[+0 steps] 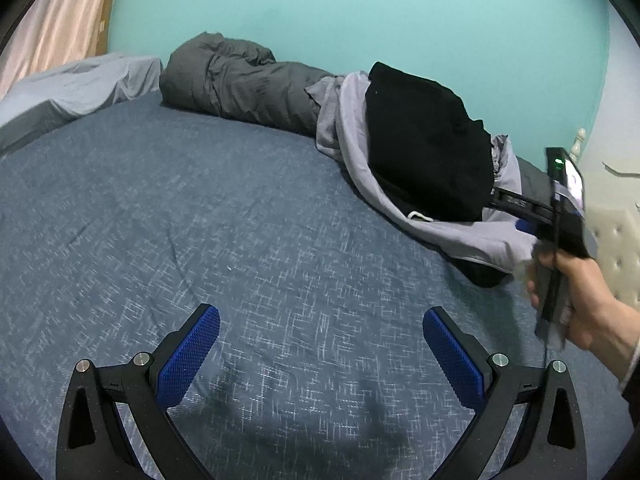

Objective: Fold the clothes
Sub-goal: 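Reach the right tool to the black sweatpants and grasp the waistband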

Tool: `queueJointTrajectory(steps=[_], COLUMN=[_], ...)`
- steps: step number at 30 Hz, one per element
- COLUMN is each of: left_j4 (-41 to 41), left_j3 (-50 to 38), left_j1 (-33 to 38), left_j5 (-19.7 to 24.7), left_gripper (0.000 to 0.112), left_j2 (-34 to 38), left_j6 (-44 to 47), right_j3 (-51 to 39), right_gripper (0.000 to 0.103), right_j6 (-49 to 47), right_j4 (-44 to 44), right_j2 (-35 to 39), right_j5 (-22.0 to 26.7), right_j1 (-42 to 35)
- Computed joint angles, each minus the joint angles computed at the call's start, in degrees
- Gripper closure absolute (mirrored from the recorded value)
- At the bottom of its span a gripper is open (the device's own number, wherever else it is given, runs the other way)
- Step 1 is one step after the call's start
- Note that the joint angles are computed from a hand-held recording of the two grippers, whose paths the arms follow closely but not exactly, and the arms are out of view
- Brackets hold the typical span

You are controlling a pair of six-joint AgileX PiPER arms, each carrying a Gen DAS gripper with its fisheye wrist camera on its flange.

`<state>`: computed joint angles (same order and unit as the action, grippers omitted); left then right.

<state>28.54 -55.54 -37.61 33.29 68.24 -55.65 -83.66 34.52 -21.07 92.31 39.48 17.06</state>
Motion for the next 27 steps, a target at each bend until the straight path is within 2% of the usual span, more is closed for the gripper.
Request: queueJointTrajectory(steps=[4, 7, 10, 14, 15, 16, 17, 18, 19, 20, 27], left_j4=[-0.9, -4.4, -5.0, -4.6, -5.1, -4.8, -4.5, -4.1, -3.7, -3.8, -5.0], left_j3=[0.7, 1.5, 1.9, 1.9, 1.9, 2.0, 2.1, 2.2, 2.3, 2.4, 1.1], left_j1=[1.3, 3.2, 3.9, 4.2, 4.5, 4.5, 4.5, 4.5, 4.5, 4.5, 3.1], left_j5=[-1.7, -3.7, -4.6, -4.7, -4.8, -4.5, -4.2, -3.9, -3.6, -3.2, 1.6], left_gripper=[0.009, 0.009, 0.009, 0.009, 0.009, 0.009, 0.009, 0.009, 0.009, 0.009, 0.009], left_j2=[0.9, 1.2, 1.3, 1.5, 1.4, 1.3, 1.2, 1.1, 1.0, 0.8, -2.5], left_j6=[2.0, 4.9, 5.6, 6.0, 6.5, 6.3, 6.0, 5.7, 5.4, 5.2, 5.9], right_j3=[-8.1, -10.0, -13.0, -17.1, -17.7, -18.3, -18.2, -18.1, -18.1, -17.8, -13.1], right_gripper=[0.000, 0.000, 0.002, 0.027, 0.030, 0.042, 0.060, 0.068, 0.086, 0.092, 0.096], right_j6=[0.7, 3.4, 5.1, 2.5, 1.6, 0.6, -0.2, -0.9, -1.7, -2.1, -7.9], right_j4=[-4.8, -8.5, -10.1, -9.1, -8.4, -7.7, -6.9, -6.1, -5.3, -5.4, -0.8], right_j2=[7.5, 10.1, 13.7, 17.7, 18.1, 18.4, 18.1, 17.8, 17.4, 16.8, 9.2], right_j5=[3.6, 1.9, 2.6, 3.6, 3.5, 3.5, 3.2, 2.9, 2.6, 2.7, 1.7], right_j1=[0.3, 0.1, 0.2, 0.1, 0.0, -0.1, -0.2, -0.3, -0.4, -0.2, 0.9])
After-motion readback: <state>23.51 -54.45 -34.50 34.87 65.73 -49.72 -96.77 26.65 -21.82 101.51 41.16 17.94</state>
